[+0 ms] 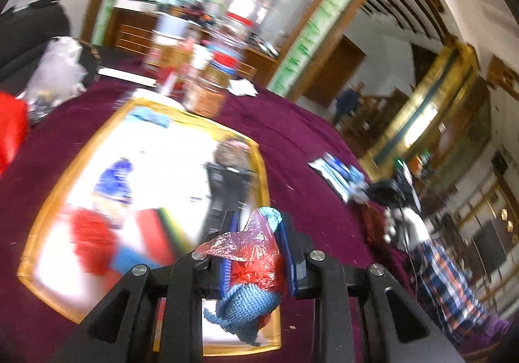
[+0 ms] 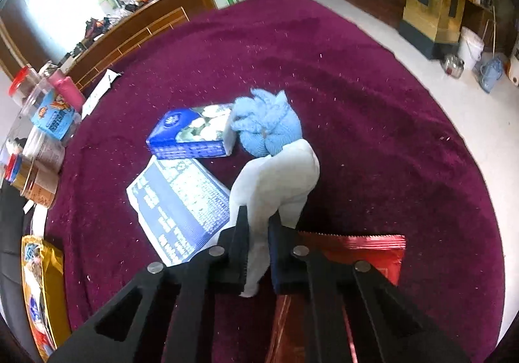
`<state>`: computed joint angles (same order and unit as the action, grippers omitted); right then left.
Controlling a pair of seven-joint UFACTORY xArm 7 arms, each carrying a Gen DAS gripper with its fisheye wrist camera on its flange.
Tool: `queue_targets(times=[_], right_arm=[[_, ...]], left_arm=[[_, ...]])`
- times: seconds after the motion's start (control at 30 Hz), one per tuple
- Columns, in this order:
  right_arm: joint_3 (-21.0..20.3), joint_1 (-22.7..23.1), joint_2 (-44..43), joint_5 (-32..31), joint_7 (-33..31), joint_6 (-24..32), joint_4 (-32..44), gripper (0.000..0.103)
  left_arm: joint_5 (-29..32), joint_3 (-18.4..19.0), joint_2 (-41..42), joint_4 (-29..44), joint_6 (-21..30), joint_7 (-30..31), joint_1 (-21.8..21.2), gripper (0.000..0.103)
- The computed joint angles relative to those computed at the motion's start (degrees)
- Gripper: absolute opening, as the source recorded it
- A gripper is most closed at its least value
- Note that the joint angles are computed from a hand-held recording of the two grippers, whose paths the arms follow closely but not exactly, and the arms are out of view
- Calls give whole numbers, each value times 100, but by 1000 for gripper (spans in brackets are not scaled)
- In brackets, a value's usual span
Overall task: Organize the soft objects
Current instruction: 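Carry the knit toy toward the box with the left gripper while the right gripper grasps the white cloth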
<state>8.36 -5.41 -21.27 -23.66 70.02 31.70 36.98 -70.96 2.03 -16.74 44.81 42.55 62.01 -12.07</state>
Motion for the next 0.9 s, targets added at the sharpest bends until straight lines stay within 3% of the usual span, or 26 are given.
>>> queue_targets(times=[0.13, 0.43, 0.63, 0.9], right_arm=[[121, 58, -555, -36, 60, -31, -255, 8], [531, 495, -1529, 486, -258, -300, -473, 8], [813, 1001, -1224, 850, -594, -871, -114, 9], [882, 1959, 62, 1414, -1312, -1603, 736, 9]], left_arm=[[-120, 199, 144, 90, -33, -37, 232, 26], [-236, 259, 217, 40, 10, -52, 558, 26], [-80, 164, 304, 23, -83, -172, 619, 26], [244, 7, 586, 150, -678, -461, 570, 26]])
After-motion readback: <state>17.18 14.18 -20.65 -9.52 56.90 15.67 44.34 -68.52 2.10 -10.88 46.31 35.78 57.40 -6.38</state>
